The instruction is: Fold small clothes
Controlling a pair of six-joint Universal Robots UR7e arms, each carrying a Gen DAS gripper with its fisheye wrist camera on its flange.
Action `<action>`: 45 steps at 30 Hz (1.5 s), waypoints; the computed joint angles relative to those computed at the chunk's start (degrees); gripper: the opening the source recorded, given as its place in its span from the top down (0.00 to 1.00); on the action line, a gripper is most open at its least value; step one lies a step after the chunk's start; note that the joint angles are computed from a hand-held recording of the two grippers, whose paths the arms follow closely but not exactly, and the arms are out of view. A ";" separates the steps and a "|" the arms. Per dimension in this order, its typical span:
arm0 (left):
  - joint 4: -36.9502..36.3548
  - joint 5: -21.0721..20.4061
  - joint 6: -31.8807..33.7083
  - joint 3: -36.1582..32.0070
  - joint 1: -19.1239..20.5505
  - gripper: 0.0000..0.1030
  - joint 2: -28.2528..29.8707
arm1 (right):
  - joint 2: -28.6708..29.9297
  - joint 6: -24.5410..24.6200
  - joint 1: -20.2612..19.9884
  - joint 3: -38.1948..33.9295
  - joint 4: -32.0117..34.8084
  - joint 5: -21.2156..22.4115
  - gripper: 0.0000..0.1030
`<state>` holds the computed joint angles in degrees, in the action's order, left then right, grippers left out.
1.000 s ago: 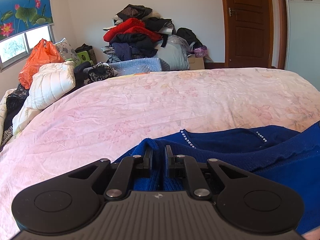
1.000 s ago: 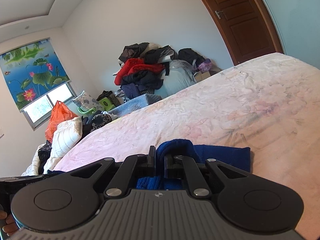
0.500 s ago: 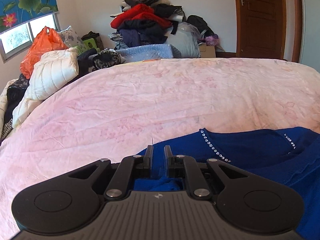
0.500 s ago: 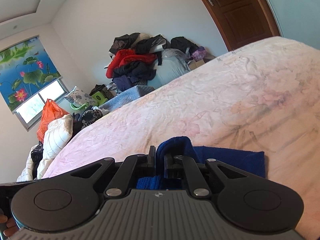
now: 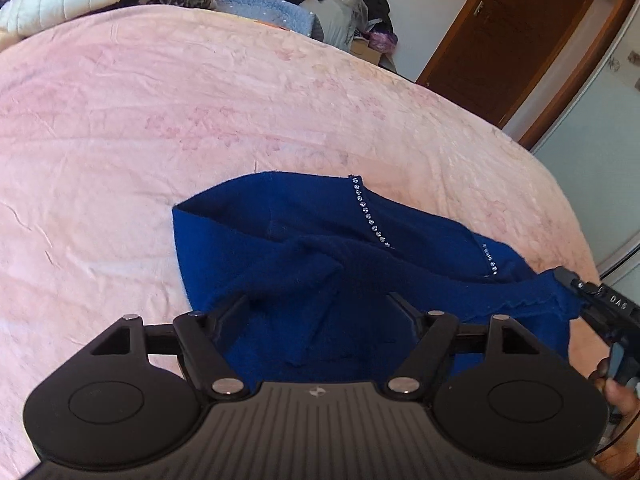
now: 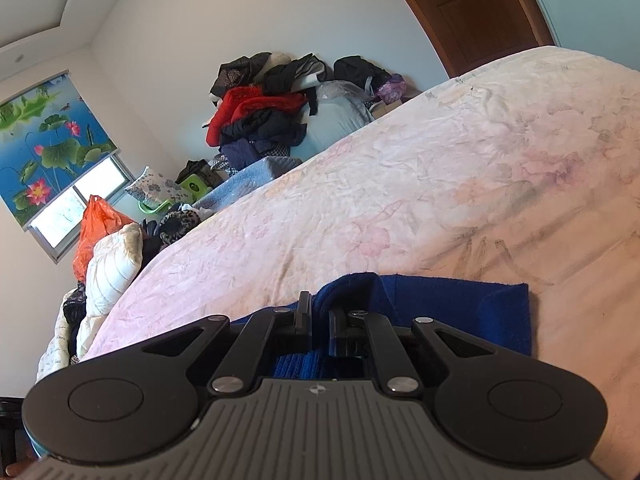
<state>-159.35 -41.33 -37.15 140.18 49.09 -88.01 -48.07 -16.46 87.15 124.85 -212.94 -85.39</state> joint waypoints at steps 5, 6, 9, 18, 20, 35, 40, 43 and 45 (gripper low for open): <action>-3.26 0.85 2.73 0.57 -1.20 0.29 1.85 | -0.08 -0.01 -0.08 0.06 0.26 -0.28 0.87; -2.85 1.90 3.27 0.11 -1.38 0.30 2.98 | -0.09 0.00 -0.06 -0.04 0.43 -0.40 0.87; -1.00 3.56 4.39 -1.25 -0.95 0.69 5.81 | -0.06 0.33 -0.11 -0.11 0.42 -0.14 0.86; -6.17 7.38 8.44 0.88 -3.76 0.93 5.52 | -0.07 -0.51 0.07 -0.01 -1.06 -0.35 0.86; -8.17 7.89 10.35 0.16 -3.80 0.93 5.63 | 0.11 -0.08 0.10 -0.29 -1.34 -0.12 0.86; -19.33 10.61 15.91 -10.55 5.62 0.95 16.98 | 2.98 5.86 -0.87 -5.24 1.86 -0.29 0.86; -17.11 11.32 12.70 -12.58 6.60 0.95 17.84 | 3.52 8.08 -1.60 -6.23 3.93 -0.54 0.86; -14.28 13.13 10.72 -13.55 6.36 0.94 17.88 | 3.33 11.20 -2.58 -6.45 5.24 0.41 0.69; -12.59 15.47 9.50 -13.73 5.90 0.93 17.72 | 3.29 13.04 -3.09 -6.22 4.12 0.69 0.46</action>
<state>-171.94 -25.86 -27.66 126.45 54.99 -70.29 -44.78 -3.42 84.06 118.63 -208.82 -84.70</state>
